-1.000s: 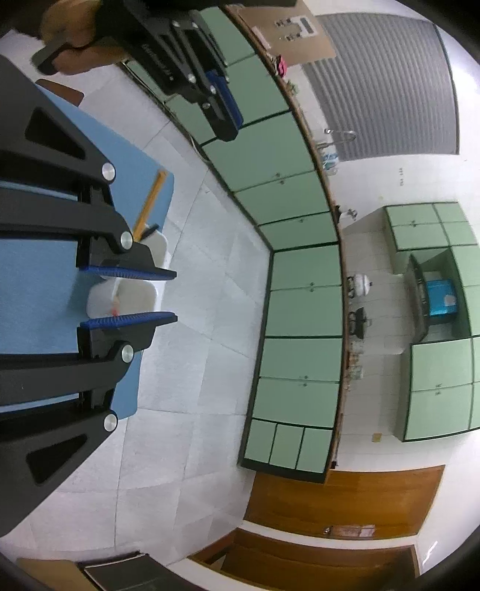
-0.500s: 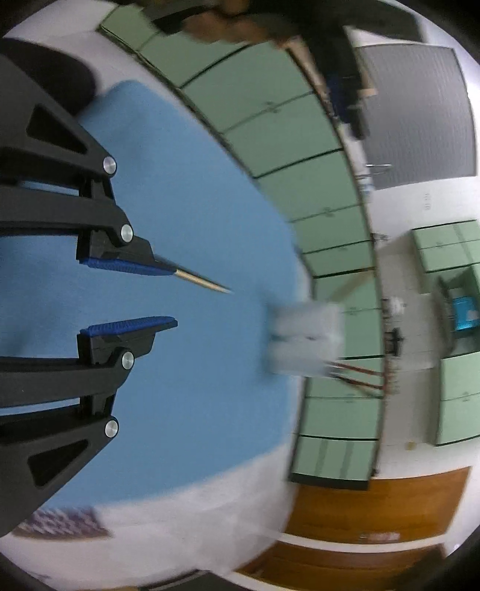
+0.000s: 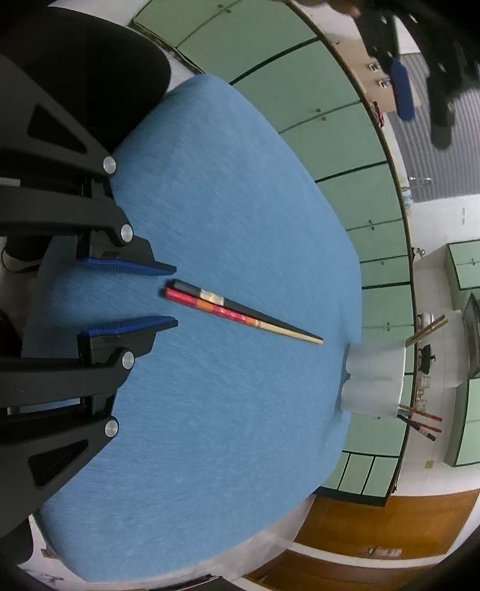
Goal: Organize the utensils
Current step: 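Move both tools back over the last two chopsticks on the table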
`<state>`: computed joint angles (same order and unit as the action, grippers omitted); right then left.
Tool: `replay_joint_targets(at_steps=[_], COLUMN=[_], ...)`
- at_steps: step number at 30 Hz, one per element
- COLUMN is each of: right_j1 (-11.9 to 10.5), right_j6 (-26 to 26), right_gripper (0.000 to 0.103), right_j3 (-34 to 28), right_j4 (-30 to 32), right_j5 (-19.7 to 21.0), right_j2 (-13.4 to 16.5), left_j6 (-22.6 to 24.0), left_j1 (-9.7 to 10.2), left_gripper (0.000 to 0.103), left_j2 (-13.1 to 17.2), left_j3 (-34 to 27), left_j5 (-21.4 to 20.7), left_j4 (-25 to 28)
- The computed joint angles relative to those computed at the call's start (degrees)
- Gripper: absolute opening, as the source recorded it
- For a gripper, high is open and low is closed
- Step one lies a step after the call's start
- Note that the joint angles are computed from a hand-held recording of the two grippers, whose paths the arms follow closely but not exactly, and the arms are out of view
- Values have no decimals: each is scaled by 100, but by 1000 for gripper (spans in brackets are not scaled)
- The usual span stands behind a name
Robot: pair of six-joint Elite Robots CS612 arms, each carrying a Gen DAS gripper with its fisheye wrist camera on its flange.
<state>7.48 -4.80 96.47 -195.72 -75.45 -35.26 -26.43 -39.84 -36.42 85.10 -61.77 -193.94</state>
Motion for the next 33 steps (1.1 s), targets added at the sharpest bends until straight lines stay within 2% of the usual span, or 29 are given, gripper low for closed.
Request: replay_joint_targets(at_steps=[3, 13, 17, 19, 20, 29, 33], right_j1=[-58, -151, -113, -114, -116, -316, -408], right_j6=[51, 263, 141, 134, 171, 928, 908], right_gripper=[13, 13, 14, 11, 6, 6, 7], right_j3=[-49, -21, -49, -59, -65, 91, 180], right_j4=[58, 28, 0, -24, -30, -274, -380], right_j5=[45, 125, 56, 14, -70, -657, -482], right_j2=[20, 24, 41, 52, 54, 10, -13], left_j6=[-42, -200, -295, -373, -380, -405, -402], left_j1=[-12, -32, -48, -57, -70, -162, -252], left_gripper=[49, 49, 49, 49, 49, 49, 49], left_j2=[31, 103, 136, 158, 174, 370, 561], left_j3=[3, 10, 14, 17, 12, -169, -448], left_j5=[-39, -272, -366, -427, -439, -478, -531], left_j4=[95, 339, 409, 427, 446, 664, 851])
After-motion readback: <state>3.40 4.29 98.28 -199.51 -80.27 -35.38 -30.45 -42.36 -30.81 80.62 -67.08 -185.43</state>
